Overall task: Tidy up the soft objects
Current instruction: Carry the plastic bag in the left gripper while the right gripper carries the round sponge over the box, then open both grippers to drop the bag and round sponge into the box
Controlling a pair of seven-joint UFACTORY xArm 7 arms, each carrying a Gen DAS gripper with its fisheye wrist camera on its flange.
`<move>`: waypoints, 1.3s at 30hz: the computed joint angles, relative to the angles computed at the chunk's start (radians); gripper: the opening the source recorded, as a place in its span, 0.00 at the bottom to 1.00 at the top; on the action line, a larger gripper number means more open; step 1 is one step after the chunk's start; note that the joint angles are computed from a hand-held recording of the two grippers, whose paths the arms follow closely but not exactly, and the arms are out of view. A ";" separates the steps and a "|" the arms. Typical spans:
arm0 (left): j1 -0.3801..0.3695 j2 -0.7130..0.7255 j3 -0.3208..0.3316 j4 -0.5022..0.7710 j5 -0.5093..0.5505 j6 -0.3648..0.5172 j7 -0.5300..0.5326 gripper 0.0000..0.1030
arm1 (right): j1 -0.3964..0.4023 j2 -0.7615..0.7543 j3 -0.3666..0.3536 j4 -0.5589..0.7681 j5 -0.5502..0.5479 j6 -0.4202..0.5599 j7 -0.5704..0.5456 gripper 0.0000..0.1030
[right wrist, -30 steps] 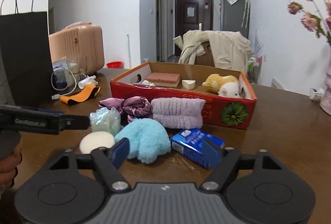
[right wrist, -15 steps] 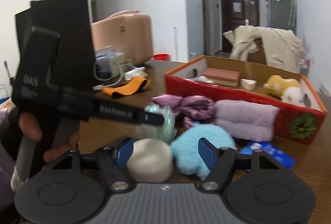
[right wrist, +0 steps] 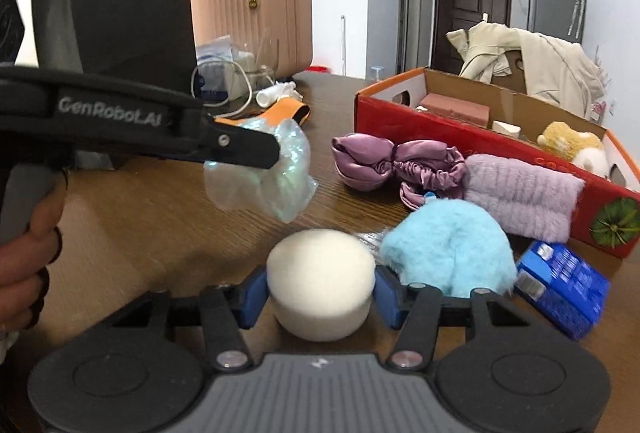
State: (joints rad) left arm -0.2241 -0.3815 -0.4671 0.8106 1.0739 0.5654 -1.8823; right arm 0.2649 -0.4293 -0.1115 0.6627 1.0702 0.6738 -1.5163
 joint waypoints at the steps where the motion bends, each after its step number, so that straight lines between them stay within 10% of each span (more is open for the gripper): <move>1: -0.009 -0.008 -0.006 -0.001 -0.007 0.008 0.004 0.37 | -0.008 -0.024 -0.006 -0.016 -0.004 0.005 0.001 0.53; 15: -0.086 0.034 -0.113 0.108 0.008 0.129 0.013 0.37 | -0.082 -0.269 -0.189 -0.118 -0.114 0.039 0.041 0.53; 22: -0.124 0.106 -0.024 0.183 0.092 0.084 0.054 0.37 | -0.051 -0.162 -0.268 0.022 -0.051 0.080 -0.023 0.54; 30: -0.101 0.386 0.196 0.500 -0.071 -0.060 0.472 0.37 | -0.027 0.309 -0.244 0.530 0.085 0.181 -0.023 0.54; 39: -0.091 0.907 0.324 1.066 -0.435 0.149 0.898 0.37 | -0.028 1.027 -0.149 1.345 -0.235 0.203 0.497 0.54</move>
State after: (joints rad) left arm -0.3150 0.5254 -0.1429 1.8771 0.6388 0.7143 -0.9844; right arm 0.2371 0.5976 -0.2609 2.0077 0.8354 0.8763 -1.0196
